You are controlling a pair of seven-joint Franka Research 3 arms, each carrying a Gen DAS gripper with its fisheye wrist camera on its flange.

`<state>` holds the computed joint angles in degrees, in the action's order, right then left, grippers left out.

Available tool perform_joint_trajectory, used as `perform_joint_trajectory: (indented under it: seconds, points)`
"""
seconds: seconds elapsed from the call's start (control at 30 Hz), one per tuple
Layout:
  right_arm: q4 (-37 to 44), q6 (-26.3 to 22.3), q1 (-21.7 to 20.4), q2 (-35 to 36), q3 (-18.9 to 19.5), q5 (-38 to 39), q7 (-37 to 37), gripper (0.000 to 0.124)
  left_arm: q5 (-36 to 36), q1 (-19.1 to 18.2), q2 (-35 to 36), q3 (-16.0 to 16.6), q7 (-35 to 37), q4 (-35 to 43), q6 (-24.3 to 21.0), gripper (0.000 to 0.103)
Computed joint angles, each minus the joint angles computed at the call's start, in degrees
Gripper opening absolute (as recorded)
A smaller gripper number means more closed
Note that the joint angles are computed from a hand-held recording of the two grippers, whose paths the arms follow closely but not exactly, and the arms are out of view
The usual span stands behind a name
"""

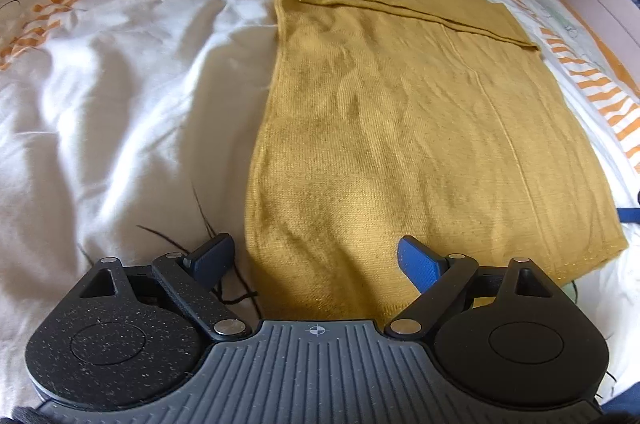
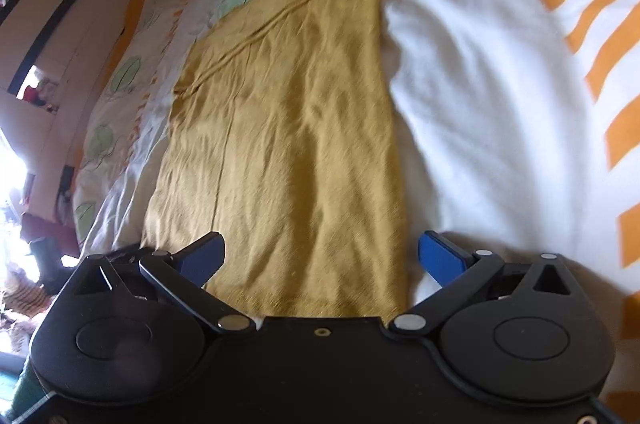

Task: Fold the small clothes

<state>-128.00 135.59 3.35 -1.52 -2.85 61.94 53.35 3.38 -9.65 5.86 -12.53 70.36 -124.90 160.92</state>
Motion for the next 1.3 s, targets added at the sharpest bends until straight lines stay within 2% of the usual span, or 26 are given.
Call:
perform_joint_trajectory:
  seconds: [0.17, 0.57, 0.6, 0.67, 0.73, 0.77, 0.8, 0.83, 0.87, 0.9, 0.93, 0.97, 1.03, 1.17, 1.3]
  points:
    - [0.6, -1.0, 0.2, 0.9, 0.2, -2.1, 0.5, 0.103, 1.2, -0.1, 1.3, 0.0, -0.6, 0.7, 0.3, 0.089]
    - [1.6, -3.2, -1.1, 2.7, 0.3, 1.4, -0.9, 0.103, 2.2, 0.1, 1.8, -0.1, -1.4, 0.3, 2.4, 0.089]
    - [1.5, -3.1, -1.1, 2.6, 0.4, 1.4, -0.8, 0.103, 2.6, 0.0, 1.8, 0.0, -1.8, 0.2, 2.5, 0.085]
    - [1.6, -3.5, -1.2, 2.6, 0.3, 1.4, -0.9, 0.103, 5.9, -0.7, 1.4, 1.0, -5.0, 0.0, 2.5, 0.071]
    - [2.0, -4.6, -1.4, 2.8, 0.1, 0.9, -1.0, 0.103, 8.2, -1.0, 0.9, 1.6, -7.9, -0.1, 2.4, 0.049]
    - [2.0, -5.0, -1.5, 2.7, 0.2, 0.8, -1.0, 0.103, 8.6, -0.9, 0.6, 1.7, -8.9, -0.3, 2.3, 0.042]
    - [2.0, -5.1, -1.5, 2.6, 0.2, 0.3, -0.7, 0.1, 8.0, -0.6, 0.2, 1.6, -9.1, -0.6, 2.4, 0.033]
    - [1.8, -4.4, -1.4, 2.3, 0.3, -0.8, 0.1, 0.087, 6.3, 0.0, -0.2, 1.1, -8.4, -1.1, 2.9, 0.026]
    - [1.5, -3.4, -1.2, 1.9, 0.4, -2.3, 1.4, 0.076, 5.3, 0.2, -0.3, 0.9, -8.0, -1.3, 3.2, 0.024]
    - [1.3, -2.7, -1.1, 1.7, 0.4, -3.7, 2.8, 0.056, 4.9, 0.3, -0.5, 0.9, -8.2, -1.4, 3.3, 0.02]
    - [1.2, -2.2, -1.0, 1.6, 0.4, -4.8, 4.2, 0.028, 4.9, 0.3, -0.6, 0.9, -8.5, -1.5, 3.4, 0.016]
    - [1.3, -3.1, -1.1, 1.9, 0.2, -4.7, 4.8, 0.015, 4.9, 0.3, -0.7, 0.9, -8.7, -1.5, 3.4, 0.014]
    - [0.8, -2.8, -1.1, 1.5, 0.2, -4.2, 4.3, 0.014, 3.6, 0.5, -0.9, 0.7, -8.4, -1.8, 4.3, 0.006]
    - [-0.8, -0.9, -0.4, -1.4, 0.0, 2.5, -1.7, 0.014, -3.7, 1.2, -2.5, -0.4, -5.6, -3.5, 9.1, 0.006]
    - [-1.2, -2.6, -0.7, -3.0, -1.6, 13.1, -7.7, 0.014, -11.4, 1.1, -4.1, -0.9, -1.8, -4.1, 13.0, 0.006]
